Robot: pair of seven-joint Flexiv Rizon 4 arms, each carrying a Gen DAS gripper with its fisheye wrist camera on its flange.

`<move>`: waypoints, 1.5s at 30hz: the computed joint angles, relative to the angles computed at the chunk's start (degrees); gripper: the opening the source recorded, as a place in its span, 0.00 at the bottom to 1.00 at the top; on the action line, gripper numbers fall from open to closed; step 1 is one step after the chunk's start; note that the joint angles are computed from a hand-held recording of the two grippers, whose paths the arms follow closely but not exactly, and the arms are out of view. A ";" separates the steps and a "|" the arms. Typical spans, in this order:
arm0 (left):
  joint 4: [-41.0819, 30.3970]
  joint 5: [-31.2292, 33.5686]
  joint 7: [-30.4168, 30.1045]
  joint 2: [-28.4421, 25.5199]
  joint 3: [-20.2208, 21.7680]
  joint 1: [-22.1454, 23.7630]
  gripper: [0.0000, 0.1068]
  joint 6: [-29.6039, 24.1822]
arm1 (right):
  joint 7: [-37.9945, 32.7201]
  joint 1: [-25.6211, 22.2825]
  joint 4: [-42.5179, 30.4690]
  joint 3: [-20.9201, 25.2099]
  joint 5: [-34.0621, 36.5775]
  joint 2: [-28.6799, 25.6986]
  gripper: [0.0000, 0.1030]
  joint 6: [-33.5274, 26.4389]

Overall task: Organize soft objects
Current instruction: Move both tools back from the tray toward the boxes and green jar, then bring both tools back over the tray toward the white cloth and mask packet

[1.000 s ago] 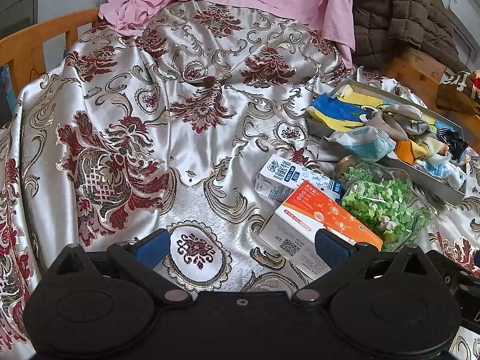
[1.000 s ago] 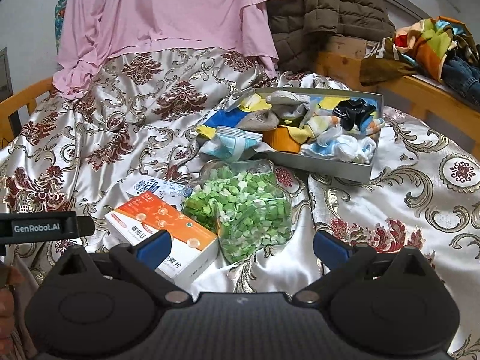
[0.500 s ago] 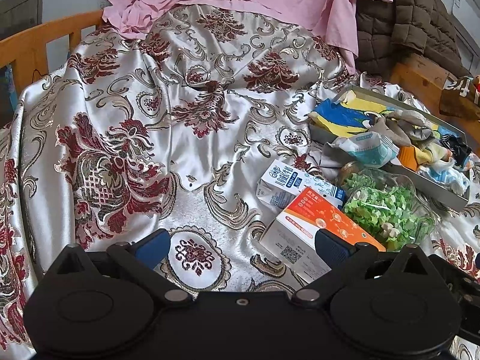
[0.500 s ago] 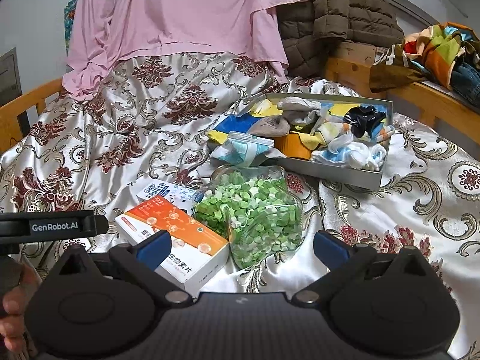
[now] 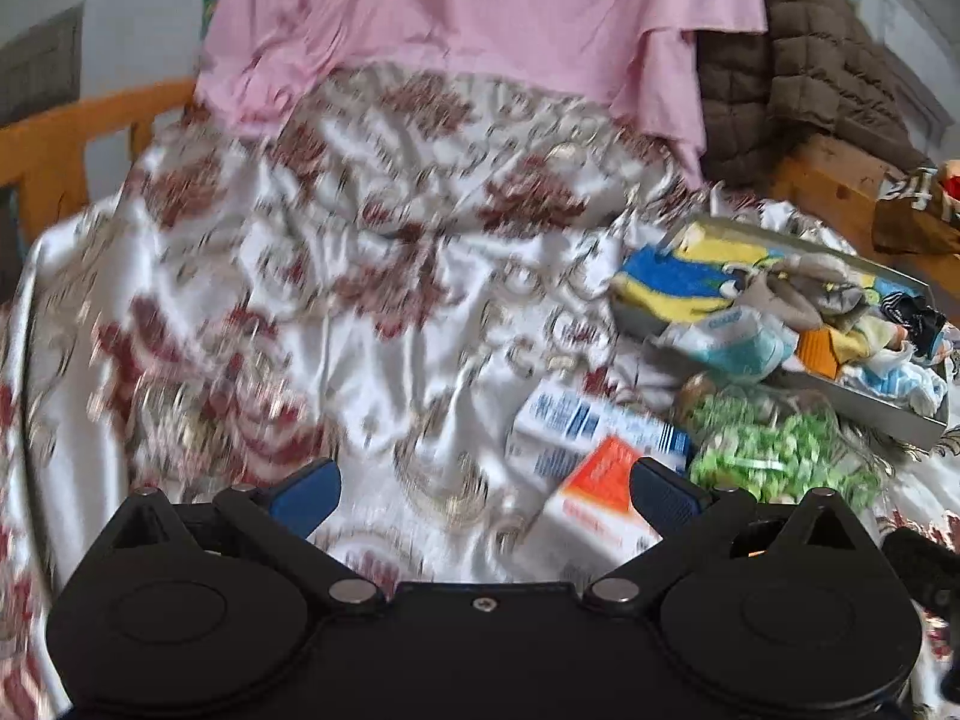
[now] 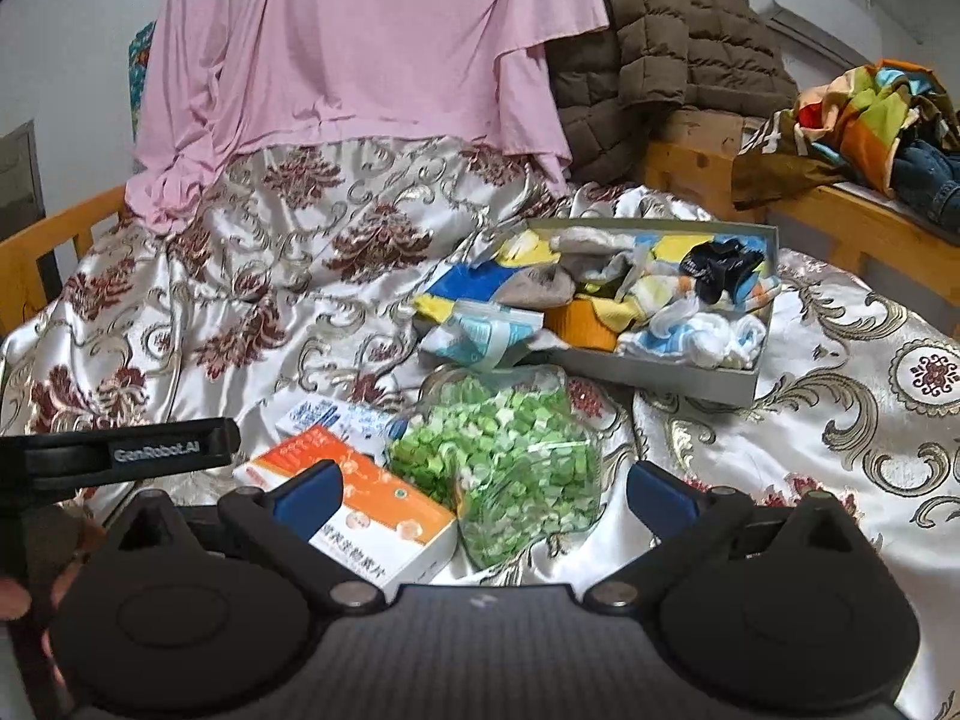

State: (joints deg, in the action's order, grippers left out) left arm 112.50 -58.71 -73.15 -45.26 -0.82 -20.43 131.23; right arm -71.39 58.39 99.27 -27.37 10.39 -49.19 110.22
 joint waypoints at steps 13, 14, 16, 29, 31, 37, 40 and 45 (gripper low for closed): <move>-10.55 24.76 3.85 -7.73 0.67 9.04 0.96 0.43 | -2.11 -1.59 -14.22 -5.93 -1.05 -11.15 1.00 -0.25; -11.79 26.72 3.67 -8.37 0.31 10.25 0.96 -0.40 | -1.83 -2.95 -16.04 -4.86 -1.36 -11.77 1.00 -0.39; -14.18 30.60 2.27 -9.47 -1.07 13.15 0.96 -2.38 | -1.15 -5.98 -19.60 -2.26 -2.22 -12.93 1.00 -0.38; -28.73 56.45 -8.21 -16.89 -16.28 31.31 0.96 -16.72 | 3.92 -10.35 -30.54 -1.62 -5.28 -19.08 1.00 -3.43; -29.82 60.83 -8.10 -17.97 -21.03 35.12 0.96 -19.57 | 4.78 -9.63 -30.93 -3.10 -4.63 -19.67 1.00 -3.30; -31.02 64.33 -5.38 -19.92 -27.75 39.57 0.96 -23.23 | 6.69 -8.19 -32.18 -6.79 -4.10 -21.34 1.00 -4.60; -31.45 64.11 -4.47 -20.47 -28.44 39.95 0.96 -22.91 | 7.72 -8.19 -32.32 -7.27 -5.06 -21.72 1.00 -5.33; -33.83 60.46 -4.72 -20.28 -23.53 36.33 0.96 -22.67 | 8.77 -9.74 -32.59 -5.21 -8.52 -21.31 1.00 -6.48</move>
